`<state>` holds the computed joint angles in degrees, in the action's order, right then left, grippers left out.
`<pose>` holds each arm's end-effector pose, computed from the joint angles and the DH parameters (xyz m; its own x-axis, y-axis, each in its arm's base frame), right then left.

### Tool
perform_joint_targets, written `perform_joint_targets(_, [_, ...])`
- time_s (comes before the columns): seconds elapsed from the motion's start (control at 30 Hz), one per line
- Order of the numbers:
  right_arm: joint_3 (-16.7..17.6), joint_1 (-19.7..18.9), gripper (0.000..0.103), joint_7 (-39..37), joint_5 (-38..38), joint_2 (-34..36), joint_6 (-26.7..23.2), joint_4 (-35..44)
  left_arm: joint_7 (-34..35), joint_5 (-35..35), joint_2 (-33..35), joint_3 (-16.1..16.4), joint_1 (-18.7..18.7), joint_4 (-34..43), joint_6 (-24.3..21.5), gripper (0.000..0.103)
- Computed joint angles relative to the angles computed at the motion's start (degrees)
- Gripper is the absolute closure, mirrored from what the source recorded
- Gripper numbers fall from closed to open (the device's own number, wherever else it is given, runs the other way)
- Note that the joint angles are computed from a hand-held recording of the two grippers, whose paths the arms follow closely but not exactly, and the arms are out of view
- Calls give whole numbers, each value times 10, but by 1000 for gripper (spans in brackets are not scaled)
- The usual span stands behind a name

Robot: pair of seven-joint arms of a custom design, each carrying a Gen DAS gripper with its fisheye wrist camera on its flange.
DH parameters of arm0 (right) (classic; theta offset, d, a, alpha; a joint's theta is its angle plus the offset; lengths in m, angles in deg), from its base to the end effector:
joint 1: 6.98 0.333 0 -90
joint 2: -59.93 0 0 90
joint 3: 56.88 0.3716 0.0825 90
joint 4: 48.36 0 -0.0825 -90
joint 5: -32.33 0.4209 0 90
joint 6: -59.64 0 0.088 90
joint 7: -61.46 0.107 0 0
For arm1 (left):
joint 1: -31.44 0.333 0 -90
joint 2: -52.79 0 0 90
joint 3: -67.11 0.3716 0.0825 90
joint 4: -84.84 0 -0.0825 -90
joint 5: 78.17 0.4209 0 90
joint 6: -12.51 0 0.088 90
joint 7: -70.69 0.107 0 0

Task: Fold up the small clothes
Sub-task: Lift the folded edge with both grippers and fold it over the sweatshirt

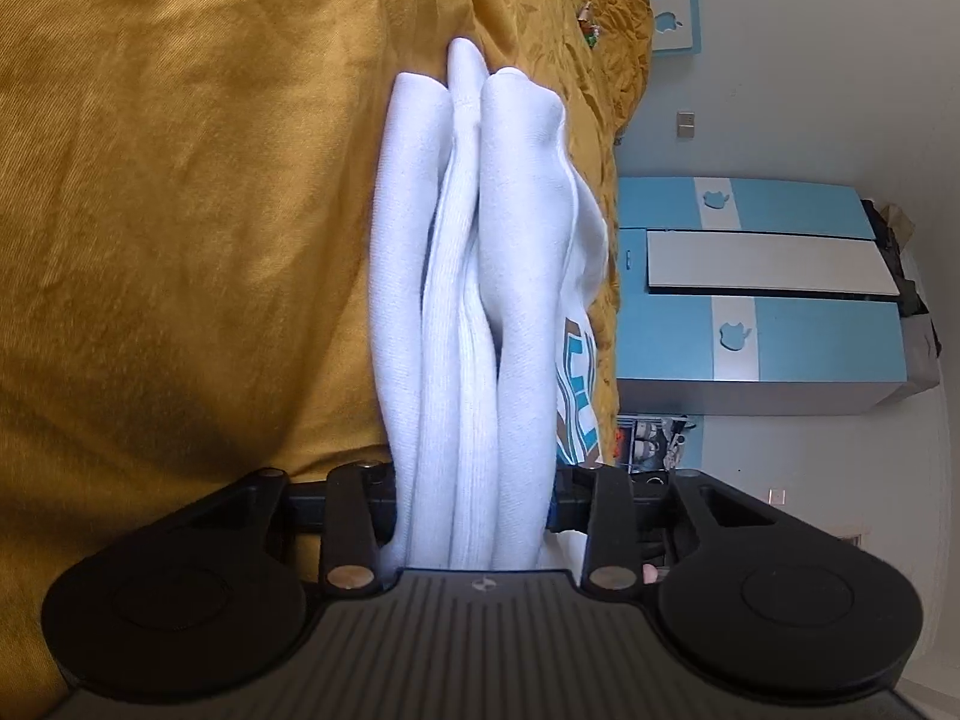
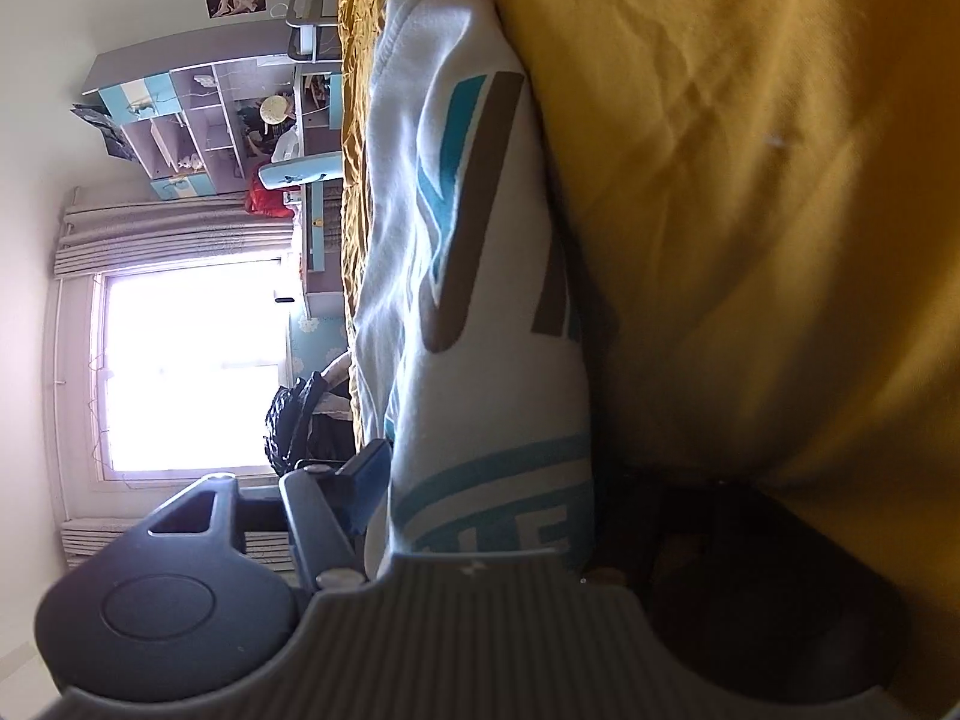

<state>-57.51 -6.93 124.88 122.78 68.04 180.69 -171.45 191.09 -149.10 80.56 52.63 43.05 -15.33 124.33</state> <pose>0.6041 0.0403 0.3883 -0.3041 -0.2222 -0.9264 -0.8641 0.4737 0.1700 0.7096 -0.0765 0.3544 0.0735 -0.3551 0.9319 -0.9930 -0.1126 0.0354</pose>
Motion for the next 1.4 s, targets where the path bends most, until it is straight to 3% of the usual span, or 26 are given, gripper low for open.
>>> perform_joint_targets(0.03, [1, 4, 63, 10, -10, 2, 11, 4, -4, -2, -6, 1, -3, -6, 11, 71])
perform_joint_targets(0.13, [4, 11, 78, 14, -25, -7, 37, 2, 16, 15, -39, 6, -18, -28, 55, 75])
perform_joint_targets(0.27, [11, 34, 83, 42, -66, -30, 107, 2, 32, 51, -83, 14, -44, -50, 113, 76])
perform_joint_targets(0.77, [10, 70, 84, 97, -185, -82, 183, 23, -37, 188, -154, 27, -101, -62, 195, 76])
perform_joint_targets(1.4, [-49, 64, 84, 35, -160, -213, 199, -36, -47, 228, -195, 7, -173, -25, 259, 76])
